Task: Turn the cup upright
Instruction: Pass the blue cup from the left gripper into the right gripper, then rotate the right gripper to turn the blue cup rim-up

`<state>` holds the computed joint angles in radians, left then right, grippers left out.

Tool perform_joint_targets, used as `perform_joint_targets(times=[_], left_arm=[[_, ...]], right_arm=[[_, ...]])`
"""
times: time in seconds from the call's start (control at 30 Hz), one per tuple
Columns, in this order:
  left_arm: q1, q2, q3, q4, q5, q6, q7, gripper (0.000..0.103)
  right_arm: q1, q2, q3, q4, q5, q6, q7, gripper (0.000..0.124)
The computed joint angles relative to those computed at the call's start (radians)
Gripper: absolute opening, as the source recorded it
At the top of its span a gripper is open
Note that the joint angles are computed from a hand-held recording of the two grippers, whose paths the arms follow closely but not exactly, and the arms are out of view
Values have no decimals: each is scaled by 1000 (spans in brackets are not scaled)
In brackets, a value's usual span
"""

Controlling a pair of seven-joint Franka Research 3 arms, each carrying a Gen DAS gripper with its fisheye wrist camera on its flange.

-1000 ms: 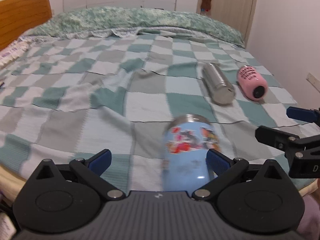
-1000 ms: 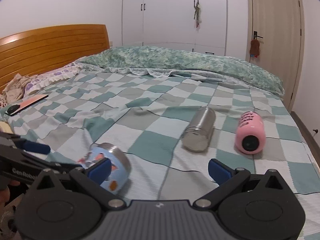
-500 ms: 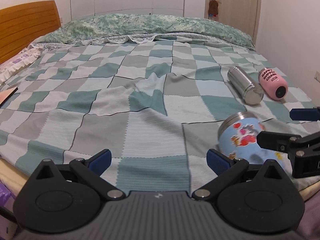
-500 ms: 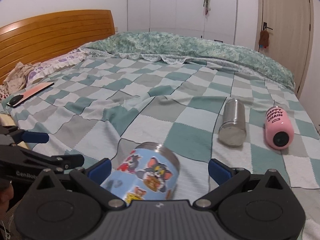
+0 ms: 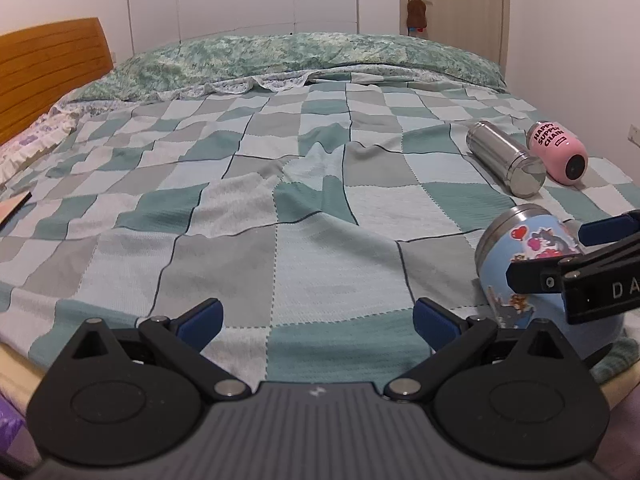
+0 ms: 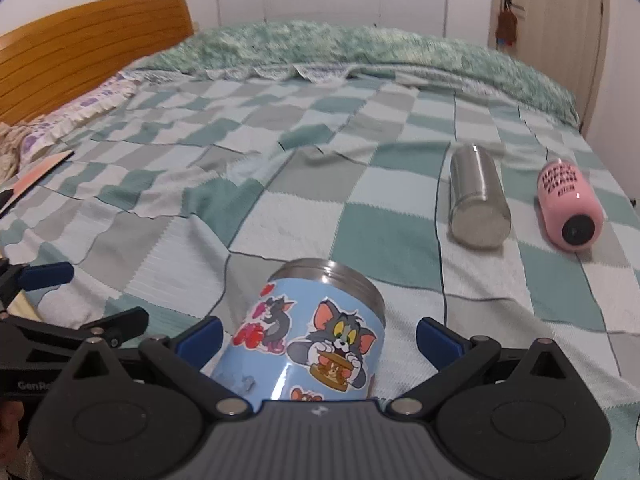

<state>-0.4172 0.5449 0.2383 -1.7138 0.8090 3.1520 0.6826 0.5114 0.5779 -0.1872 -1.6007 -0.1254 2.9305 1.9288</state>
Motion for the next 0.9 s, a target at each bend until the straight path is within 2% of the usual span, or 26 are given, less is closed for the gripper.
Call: perform_joint_targets(times=[0.1,0.2,0.3,0.4,0.47,0.63,0.9], left_arm=[[-17,19,30,19,16,14,-4,103],[11,33,7,32,-2,33,32,103],[11,49,10,49,-29,35,62,103],[40,59,-22,60,-65,30,110,103],[41,63,-23,63,-84,31,129,103],[49,71,-36,65,-128,31,174,103],[36,74,-24,61,-179,40,218,103]], right_arm=[[-21,26,25,53,28,-67,3,103],[-38,52,45,110,45,-138,13,103],[-55,84,66,181,59,-225,28,102],[-78,114,94,246,79,-305,34,96],[-89,136,107,292,91,-359,38,95],[-121,167,144,349,136,-426,36,89],[-135,165,155,350,170,-422,30,87]])
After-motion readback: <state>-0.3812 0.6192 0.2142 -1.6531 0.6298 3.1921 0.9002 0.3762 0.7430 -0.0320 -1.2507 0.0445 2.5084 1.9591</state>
